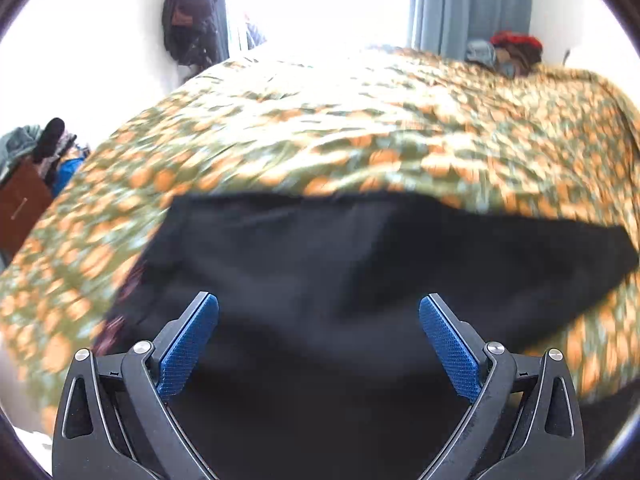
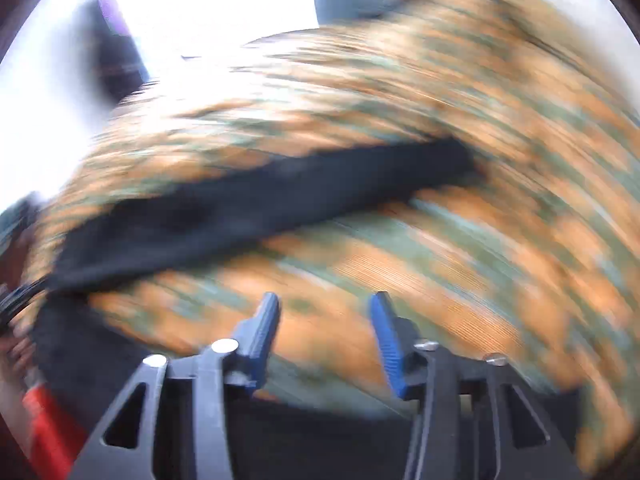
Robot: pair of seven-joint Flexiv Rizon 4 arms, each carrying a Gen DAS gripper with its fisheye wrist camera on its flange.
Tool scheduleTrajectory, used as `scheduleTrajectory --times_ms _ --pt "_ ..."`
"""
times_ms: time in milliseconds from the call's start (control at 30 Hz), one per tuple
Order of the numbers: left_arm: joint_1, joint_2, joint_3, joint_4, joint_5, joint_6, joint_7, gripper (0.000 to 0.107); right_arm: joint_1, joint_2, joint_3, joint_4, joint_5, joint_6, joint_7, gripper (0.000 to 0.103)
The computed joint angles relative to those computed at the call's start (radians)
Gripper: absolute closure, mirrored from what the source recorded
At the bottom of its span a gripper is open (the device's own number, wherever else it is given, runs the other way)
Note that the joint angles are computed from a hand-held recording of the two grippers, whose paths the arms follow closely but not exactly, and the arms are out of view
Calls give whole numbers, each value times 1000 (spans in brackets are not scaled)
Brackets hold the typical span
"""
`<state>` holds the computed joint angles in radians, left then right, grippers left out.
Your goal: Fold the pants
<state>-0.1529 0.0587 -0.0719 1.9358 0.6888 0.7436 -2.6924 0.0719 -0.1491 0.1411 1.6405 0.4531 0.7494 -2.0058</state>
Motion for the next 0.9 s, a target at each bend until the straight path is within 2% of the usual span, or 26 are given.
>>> scheduleTrajectory --times_ms 67,133,200,267,300,400,500,533,600,633,733,800,900 --pt "24 -111 9 -60 -23 25 -11 6 62 -105 54 -83 38 -1 -87 47" --pt "21 -167 38 -68 -58 39 -6 6 117 -195 68 -117 -41 -4 -104 48" --pt "11 -171 73 -24 -68 54 3 5 149 -282 46 -146 -157 37 -98 49" --pt "-2 -151 99 42 -7 145 -48 4 130 -344 16 -168 -221 95 -78 49" --pt "-7 -140 105 60 21 163 -73 4 113 -379 0 -194 -241 109 -55 48" --pt "-12 -133 100 60 31 148 -78 4 -3 -486 -24 -325 -230 123 -8 49" --pt "-8 -138 100 59 44 152 -85 4 -37 -567 -108 -417 -329 171 98 47" --pt "-4 -140 103 60 48 158 -81 4 -48 -578 -130 -426 -366 190 113 43" --pt "-2 -147 105 54 56 153 -81 4 -65 -613 -145 -437 -434 241 114 12" --pt "-3 -149 105 51 58 146 -80 4 -101 -611 -118 -440 -404 224 67 0" --pt "-9 -154 102 40 62 120 -81 4 -227 -665 36 -551 -297 115 45 0" --pt "-13 -158 101 32 62 103 -78 4 -260 -660 68 -560 -243 95 22 0" --pt "-18 -163 101 25 63 86 -74 4 -251 -671 52 -599 -235 31 28 0"
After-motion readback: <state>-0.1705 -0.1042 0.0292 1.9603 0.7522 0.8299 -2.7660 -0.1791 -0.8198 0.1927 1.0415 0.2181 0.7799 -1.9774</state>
